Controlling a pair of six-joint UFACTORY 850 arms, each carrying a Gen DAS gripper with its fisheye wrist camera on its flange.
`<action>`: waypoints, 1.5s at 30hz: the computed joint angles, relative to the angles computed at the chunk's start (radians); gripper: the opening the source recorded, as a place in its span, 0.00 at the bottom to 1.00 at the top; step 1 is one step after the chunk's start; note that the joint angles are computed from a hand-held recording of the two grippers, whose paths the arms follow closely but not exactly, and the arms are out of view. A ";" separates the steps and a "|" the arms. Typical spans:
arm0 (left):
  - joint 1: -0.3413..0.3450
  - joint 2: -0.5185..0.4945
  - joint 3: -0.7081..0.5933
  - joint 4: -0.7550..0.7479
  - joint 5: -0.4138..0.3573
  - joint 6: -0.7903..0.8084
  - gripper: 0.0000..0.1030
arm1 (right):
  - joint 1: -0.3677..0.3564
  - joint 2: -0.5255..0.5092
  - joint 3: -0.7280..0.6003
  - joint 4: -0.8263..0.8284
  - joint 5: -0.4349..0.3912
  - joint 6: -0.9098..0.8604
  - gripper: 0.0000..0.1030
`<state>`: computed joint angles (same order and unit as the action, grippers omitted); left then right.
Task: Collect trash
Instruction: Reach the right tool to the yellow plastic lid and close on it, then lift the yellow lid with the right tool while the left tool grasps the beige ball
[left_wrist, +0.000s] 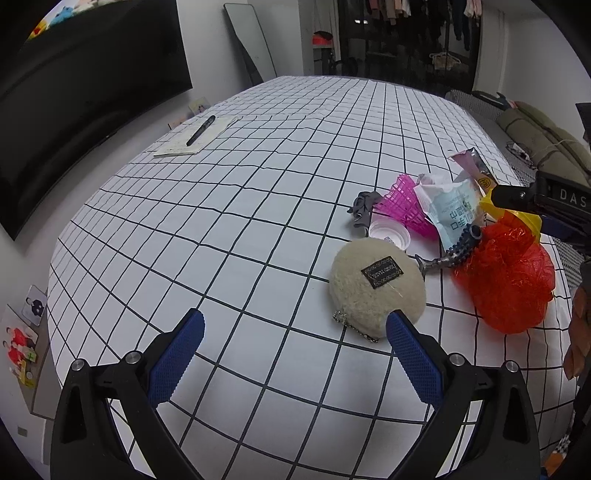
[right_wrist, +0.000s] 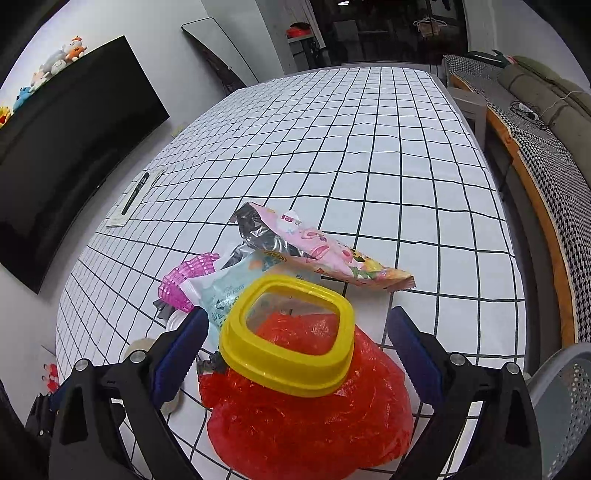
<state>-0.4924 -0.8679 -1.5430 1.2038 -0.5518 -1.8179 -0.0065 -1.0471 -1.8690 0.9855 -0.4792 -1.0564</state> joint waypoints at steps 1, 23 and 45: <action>0.000 -0.002 -0.004 -0.005 0.001 0.008 0.94 | 0.002 -0.006 -0.009 -0.016 -0.003 0.015 0.81; 0.018 -0.021 -0.036 -0.052 0.107 0.020 0.94 | -0.039 0.233 0.363 0.509 0.090 -0.583 0.68; 0.017 -0.171 -0.258 -0.262 0.067 0.273 0.92 | -0.166 0.353 0.648 0.742 0.068 -0.784 0.68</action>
<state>-0.4750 -1.0391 -1.8007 0.9422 -0.4844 -1.5445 -0.1727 -0.6941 -1.2206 1.7273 -0.4109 -1.8405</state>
